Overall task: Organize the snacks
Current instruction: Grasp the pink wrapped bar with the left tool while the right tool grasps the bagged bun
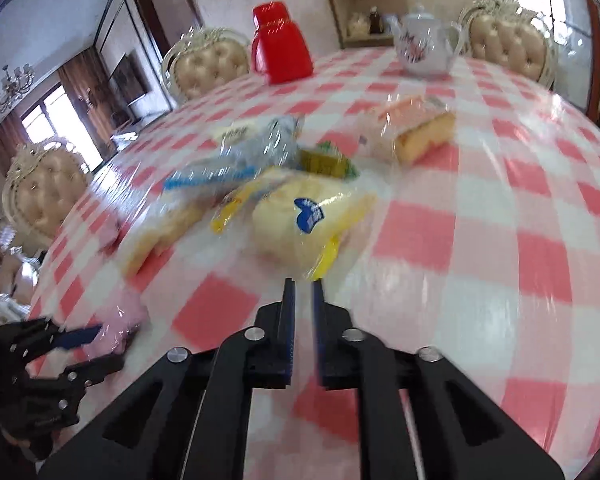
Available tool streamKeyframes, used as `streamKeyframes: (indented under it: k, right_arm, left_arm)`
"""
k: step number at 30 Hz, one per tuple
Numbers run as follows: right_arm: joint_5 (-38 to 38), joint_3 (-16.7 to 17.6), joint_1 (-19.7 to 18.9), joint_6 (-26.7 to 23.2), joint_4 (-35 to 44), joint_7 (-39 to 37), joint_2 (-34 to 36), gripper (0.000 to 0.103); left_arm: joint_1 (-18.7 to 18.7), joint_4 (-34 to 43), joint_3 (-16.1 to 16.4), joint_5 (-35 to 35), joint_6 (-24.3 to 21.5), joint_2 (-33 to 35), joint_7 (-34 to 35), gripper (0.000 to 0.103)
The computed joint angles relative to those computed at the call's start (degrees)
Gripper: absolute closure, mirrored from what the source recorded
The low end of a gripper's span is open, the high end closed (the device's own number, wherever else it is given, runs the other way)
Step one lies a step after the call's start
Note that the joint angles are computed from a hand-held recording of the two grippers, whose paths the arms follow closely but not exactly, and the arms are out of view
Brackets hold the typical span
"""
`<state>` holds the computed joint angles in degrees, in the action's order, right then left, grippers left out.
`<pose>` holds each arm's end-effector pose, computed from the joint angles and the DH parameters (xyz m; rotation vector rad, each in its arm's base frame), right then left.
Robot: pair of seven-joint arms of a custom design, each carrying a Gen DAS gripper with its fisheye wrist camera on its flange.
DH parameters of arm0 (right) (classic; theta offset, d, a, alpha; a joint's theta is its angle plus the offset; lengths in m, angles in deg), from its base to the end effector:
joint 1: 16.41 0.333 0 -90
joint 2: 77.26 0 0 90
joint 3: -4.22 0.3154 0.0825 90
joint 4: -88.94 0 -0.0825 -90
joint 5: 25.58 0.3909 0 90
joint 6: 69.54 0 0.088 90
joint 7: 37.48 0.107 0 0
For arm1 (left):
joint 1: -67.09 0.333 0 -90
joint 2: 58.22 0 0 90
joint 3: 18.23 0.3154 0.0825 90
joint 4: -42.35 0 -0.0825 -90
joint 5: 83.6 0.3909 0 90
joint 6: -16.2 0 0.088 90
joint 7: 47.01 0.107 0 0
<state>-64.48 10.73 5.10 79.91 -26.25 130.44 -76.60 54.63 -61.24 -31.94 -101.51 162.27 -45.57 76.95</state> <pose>0.5273 0.2956 0.5066 -1.3810 2.0421 -0.5409 0.6036 -0.2795 0.4779 -1.0426 2.6303 -0.8109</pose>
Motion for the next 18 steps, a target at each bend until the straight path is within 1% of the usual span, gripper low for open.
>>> streamKeyframes:
  k: [1, 2, 3, 4, 6, 7, 9, 11, 12, 14, 15, 16, 17, 18]
  right_arm:
    - [-1.85, 0.05, 0.12, -1.43, -0.08, 1.38, -0.41, 0.025]
    - [-3.96, 0.09, 0.13, -2.27, 0.08, 2.87, -0.45, 0.004]
    - [-5.78, -0.04, -0.03, -2.50, 0.59, 3.39, -0.07, 0.004]
    - [-4.81, -0.19, -0.21, -2.69, 1.69, 1.73, 0.87, 0.004]
    - [-0.16, -0.82, -0.89, -1.91, 4.85, -2.83, 3.86, 0.004]
    - [1.67, -1.09, -0.99, -2.29, 6.69, -4.43, 5.40, 0.004]
    - [4.74, -1.48, -0.94, -3.22, 11.06, -7.92, 9.03, 0.004]
    - [7.17, -1.85, -0.43, -5.24, 16.12, -12.41, 12.90, 0.004]
    - [8.46, -1.95, -0.18, -6.83, 19.19, -15.13, 15.18, 0.004]
    - [9.14, -2.79, 1.04, -10.70, 23.66, -17.91, 18.16, 0.005]
    - [10.85, -2.71, 1.18, -13.29, 25.59, -20.23, 19.43, 0.008]
    - [9.77, -3.52, 2.18, -14.33, 25.73, -19.92, 19.39, 0.014]
    - [8.17, -4.35, 3.04, -13.84, 24.79, -18.64, 18.69, 0.040]
    - [6.78, -5.02, 3.54, -12.06, 22.49, -16.33, 17.09, 0.052]
  left_arm:
    - [-0.56, -1.26, 0.20, 1.07, 2.47, -0.57, -0.77, 0.014]
    - [-0.90, -1.62, 0.28, 1.87, 3.59, -0.61, -1.26, 0.014]
    - [-1.28, -1.06, 0.48, 2.93, 3.29, -0.09, -2.40, 0.014]
    - [-1.46, -0.29, 0.55, 3.37, 3.06, 0.58, -3.29, 0.014]
    - [-2.19, 1.25, 1.13, 5.49, 2.89, 2.15, -6.17, 0.014]
    - [-2.63, 2.03, 1.45, 6.62, 3.62, 3.13, -7.79, 0.010]
    - [-2.94, 3.41, 1.62, 7.63, 3.25, 4.09, -10.15, 0.010]
    - [-3.51, 3.93, 1.99, 9.43, 3.51, 4.66, -12.19, 0.009]
    - [-3.79, 4.01, 2.13, 10.30, 3.53, 4.75, -13.23, 0.009]
    - [-3.96, 3.80, 2.22, 11.29, 3.76, 4.63, -14.74, 0.011]
    - [-3.79, 3.60, 1.98, 11.24, 4.04, 4.48, -14.80, 0.015]
    - [-3.28, 2.40, 1.31, 10.39, 5.20, 3.71, -13.65, 0.032]
    - [-2.78, 1.41, 0.63, 9.33, 5.94, 2.95, -12.28, 0.066]
    - [-2.67, 0.87, 0.38, 8.88, 5.94, 2.35, -11.80, 0.083]
